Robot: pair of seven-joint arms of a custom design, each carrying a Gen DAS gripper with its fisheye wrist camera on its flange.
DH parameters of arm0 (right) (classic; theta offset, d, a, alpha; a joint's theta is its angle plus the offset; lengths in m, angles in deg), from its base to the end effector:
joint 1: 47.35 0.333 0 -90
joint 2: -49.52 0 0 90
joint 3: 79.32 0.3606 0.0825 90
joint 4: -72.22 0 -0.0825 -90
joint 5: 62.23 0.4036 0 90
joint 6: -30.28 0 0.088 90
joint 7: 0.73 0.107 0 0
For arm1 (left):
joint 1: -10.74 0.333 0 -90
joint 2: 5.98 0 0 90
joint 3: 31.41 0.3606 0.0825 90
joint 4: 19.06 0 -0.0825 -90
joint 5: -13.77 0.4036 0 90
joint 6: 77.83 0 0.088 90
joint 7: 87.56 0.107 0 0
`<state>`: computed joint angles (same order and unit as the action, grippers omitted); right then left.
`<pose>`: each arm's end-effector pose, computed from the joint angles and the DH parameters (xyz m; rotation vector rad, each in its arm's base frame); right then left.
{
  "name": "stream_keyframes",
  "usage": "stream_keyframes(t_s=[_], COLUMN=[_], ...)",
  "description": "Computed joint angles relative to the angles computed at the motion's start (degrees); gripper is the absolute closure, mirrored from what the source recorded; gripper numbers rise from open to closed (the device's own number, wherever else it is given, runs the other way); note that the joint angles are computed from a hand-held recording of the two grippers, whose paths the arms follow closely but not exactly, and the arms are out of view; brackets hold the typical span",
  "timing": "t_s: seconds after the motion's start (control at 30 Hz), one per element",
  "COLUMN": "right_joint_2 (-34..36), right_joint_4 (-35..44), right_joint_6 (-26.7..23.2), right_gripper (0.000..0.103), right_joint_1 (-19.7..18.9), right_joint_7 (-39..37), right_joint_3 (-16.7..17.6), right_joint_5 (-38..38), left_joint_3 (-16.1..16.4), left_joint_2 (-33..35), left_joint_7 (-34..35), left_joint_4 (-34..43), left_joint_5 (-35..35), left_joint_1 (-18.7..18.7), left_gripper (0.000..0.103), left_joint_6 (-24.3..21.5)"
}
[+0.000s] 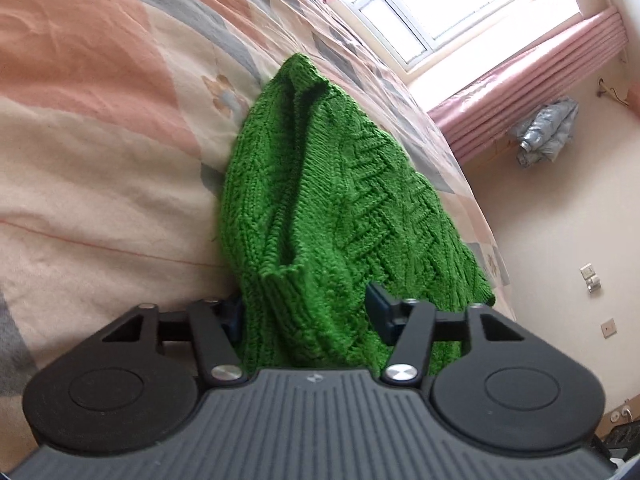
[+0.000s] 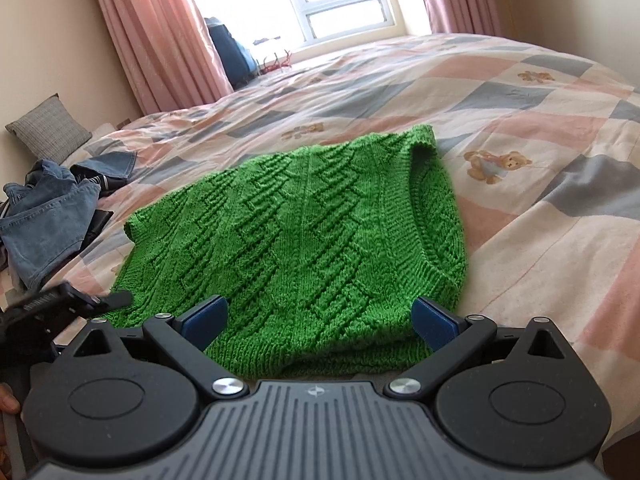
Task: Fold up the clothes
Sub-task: 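Grasp the folded sweater's side edge with both grippers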
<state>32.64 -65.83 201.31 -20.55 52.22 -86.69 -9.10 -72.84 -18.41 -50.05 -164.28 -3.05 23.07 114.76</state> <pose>0.4796 0.1044 0.5346 -1.6581 1.4790 -0.3510 0.4422 -0.2279 0.4848 -2.3874 1.1632 -1.4397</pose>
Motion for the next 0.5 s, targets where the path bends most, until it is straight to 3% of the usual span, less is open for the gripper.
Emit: stream_keyframes(t_s=[0.03, 0.17, 0.23, 0.3, 0.33, 0.4, 0.43, 0.5], right_joint_2=[0.0, -0.3, -0.1, 0.9, 1.7, 3.1, 3.7, 4.5], right_joint_4=[0.1, 1.7, 2.5, 3.1, 3.1, 2.9, 2.9, 3.1], right_joint_6=[0.9, 3.4, 2.4, 0.2, -0.8, -2.5, -3.0, -3.7], right_gripper=[0.011, 0.021, 0.025, 0.031, 0.033, 0.041, 0.050, 0.059], right_joint_1=[1.4, 7.9, 8.3, 6.7, 5.3, 2.8, 2.0, 0.7], right_joint_7=[-2.2, -18.1, -23.8, -23.9, -21.6, -18.3, -18.0, -19.3], right_joint_3=[-1.1, -6.3, -7.2, -6.8, -6.1, -4.8, -4.4, -3.8], right_joint_5=[2.2, 18.1, 23.3, 23.2, 21.3, 19.1, 19.1, 21.2], left_joint_3=[-2.1, -1.5, -3.0, -6.1, -7.9, -15.0, -17.9, -22.3], left_joint_2=[-0.3, 0.7, 1.5, 2.1, 1.7, -0.7, -2.6, -7.6], left_joint_7=[-0.8, -0.9, 0.2, 3.2, 4.7, 7.4, 6.9, 6.7], left_joint_4=[-0.3, -1.6, -1.4, -0.3, 0.2, 1.3, 1.6, 2.8], left_joint_5=[-0.6, -4.8, -8.1, -12.2, -14.1, -19.1, -19.0, -15.9], left_joint_1=[1.8, -0.4, 0.3, 2.7, 4.3, 11.4, 14.9, 21.1], left_gripper=[0.052, 0.047, 0.048, 0.050, 0.052, 0.067, 0.075, 0.080], left_joint_6=[0.9, 5.2, 6.5, 6.5, 5.7, 2.6, 0.1, -6.0])
